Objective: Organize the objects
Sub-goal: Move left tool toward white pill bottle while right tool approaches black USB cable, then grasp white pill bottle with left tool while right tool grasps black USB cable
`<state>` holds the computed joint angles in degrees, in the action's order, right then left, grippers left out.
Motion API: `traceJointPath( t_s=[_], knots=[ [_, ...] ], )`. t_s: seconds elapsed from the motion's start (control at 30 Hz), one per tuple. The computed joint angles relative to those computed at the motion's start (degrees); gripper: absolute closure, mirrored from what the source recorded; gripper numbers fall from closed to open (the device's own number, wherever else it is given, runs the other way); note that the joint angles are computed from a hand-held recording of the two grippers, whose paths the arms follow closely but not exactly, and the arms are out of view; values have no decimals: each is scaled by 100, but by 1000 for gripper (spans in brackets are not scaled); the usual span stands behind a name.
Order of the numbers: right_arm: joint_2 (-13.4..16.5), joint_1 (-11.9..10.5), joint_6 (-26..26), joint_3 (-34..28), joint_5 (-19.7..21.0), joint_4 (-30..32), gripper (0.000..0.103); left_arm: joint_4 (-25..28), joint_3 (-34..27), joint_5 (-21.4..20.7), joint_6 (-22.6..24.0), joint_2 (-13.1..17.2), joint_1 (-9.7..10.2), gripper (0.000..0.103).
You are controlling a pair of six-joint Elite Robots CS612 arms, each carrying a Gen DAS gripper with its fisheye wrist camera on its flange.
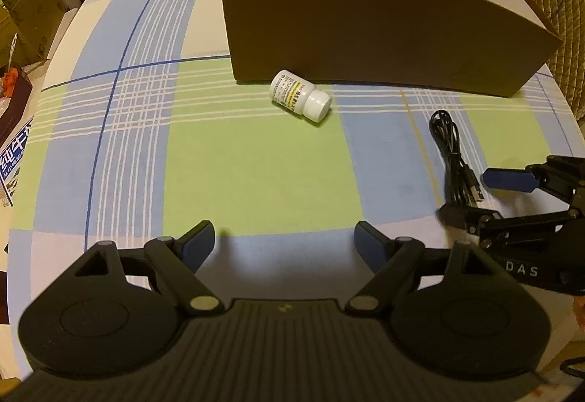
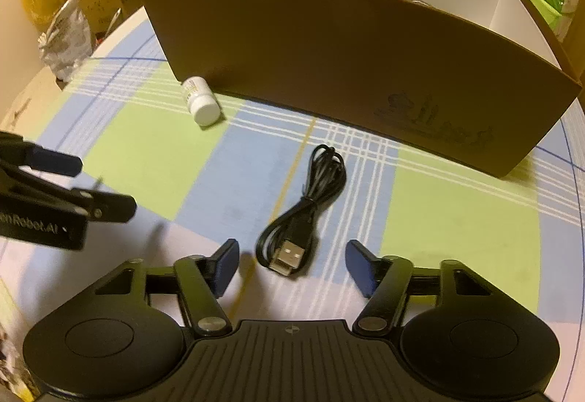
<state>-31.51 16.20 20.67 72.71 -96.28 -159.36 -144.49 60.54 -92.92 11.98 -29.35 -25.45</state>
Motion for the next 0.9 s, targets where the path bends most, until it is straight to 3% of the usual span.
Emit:
traceJointPath(
  t_s=[0.13, 0.33, 0.47, 0.57, 0.8, 0.9],
  knots=[
    [-32, -24, -24, 102, -76, -57, 55, 1, -57, -44, 82, 40, -4, 22],
    [-213, -121, 304, 437, -270, -90, 55, -38, -139, -237, 305, 99, 7, 22],
    [-289, -199, 384, 574, -171, -186, 54, -63, -232, -352, 454, 163, 8, 22],
    [-263, -215, 205, 538, -146, -267, 49, -50, -313, -376, 496, 210, 3, 22],
    [-53, -179, -488, 246, -257, -343, 51, -31, -443, -456, 548, 277, 6, 22],
    [-17, -189, -677, 198, -163, -428, 74, -3, -543, -511, 603, 338, 18, 22]
  ],
)
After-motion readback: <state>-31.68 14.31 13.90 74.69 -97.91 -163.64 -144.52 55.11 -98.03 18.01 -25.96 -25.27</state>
